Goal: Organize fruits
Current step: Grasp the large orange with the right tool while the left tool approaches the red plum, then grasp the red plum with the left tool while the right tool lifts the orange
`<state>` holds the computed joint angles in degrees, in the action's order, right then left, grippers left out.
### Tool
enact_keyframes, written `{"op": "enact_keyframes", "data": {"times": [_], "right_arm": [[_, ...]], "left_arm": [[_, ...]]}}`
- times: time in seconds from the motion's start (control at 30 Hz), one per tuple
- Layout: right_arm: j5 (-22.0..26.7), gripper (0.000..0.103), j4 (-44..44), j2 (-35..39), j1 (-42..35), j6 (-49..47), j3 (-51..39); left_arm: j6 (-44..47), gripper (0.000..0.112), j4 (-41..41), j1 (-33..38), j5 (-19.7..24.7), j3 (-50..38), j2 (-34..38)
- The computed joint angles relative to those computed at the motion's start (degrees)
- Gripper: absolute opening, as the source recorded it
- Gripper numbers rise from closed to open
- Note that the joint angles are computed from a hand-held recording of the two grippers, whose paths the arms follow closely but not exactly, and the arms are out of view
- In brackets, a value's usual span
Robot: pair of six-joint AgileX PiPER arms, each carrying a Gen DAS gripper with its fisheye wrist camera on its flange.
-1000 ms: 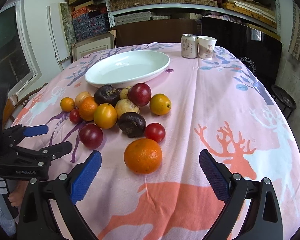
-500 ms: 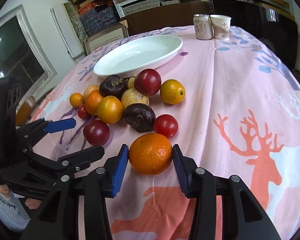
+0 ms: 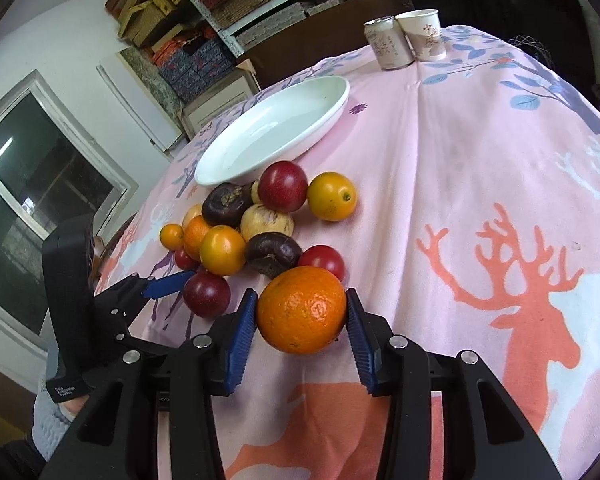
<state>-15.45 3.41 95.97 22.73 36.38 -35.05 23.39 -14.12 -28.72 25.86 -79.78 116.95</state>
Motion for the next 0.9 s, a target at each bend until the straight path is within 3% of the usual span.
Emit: {"op": "enact_keyframes", "data": {"times": [0.23, 0.33, 0.4, 0.47, 0.53, 0.57, 0.67, 0.73, 0.9], "right_arm": [[-1.23, 0.045, 1.63, -0.53, -0.62, -1.05, 0.99], [-1.59, 0.045, 1.81, -0.77, -0.35, -0.84, 1.48], [-1.65, 0.045, 0.47, -0.67, -0.64, 0.41, 1.5], [-1.97, 0.045, 0.86, -0.74, -0.55, 0.27, 1.8], [-2.48, 0.045, -0.24, -0.69, -0.87, 1.33, 2.14], [-2.57, 0.045, -0.45, -0.65, -0.92, 1.59, 2.14], [-2.36, 0.045, -1.63, -0.28, -1.16, 2.86, 1.85], [-2.44, 0.045, -1.66, -0.15, -1.28, 2.77, 1.77], [-4.95, 0.045, 10.08, -1.95, 0.64, -8.04, 3.3]], "left_arm": [[5.61, 0.099, -3.72, 0.76, -0.07, 0.21, -0.02], [3.49, 0.097, -2.94, 0.93, -3.48, 2.65, -1.44], [7.65, 0.064, -8.22, 2.14, -3.87, 3.45, -2.19], [10.44, 0.063, -11.15, 2.65, -2.79, 2.97, -1.88], [12.07, 0.051, -11.59, 2.15, -3.3, 3.43, -2.22], [15.43, 0.038, -14.6, 2.27, -2.74, 3.59, -2.44], [16.76, 0.038, -15.59, 2.18, -2.97, 4.35, -2.84], [20.23, 0.038, -19.94, 3.42, -0.89, 4.06, -2.82], [31.01, 0.038, -30.59, 7.59, 0.67, 7.5, -7.53]]}}
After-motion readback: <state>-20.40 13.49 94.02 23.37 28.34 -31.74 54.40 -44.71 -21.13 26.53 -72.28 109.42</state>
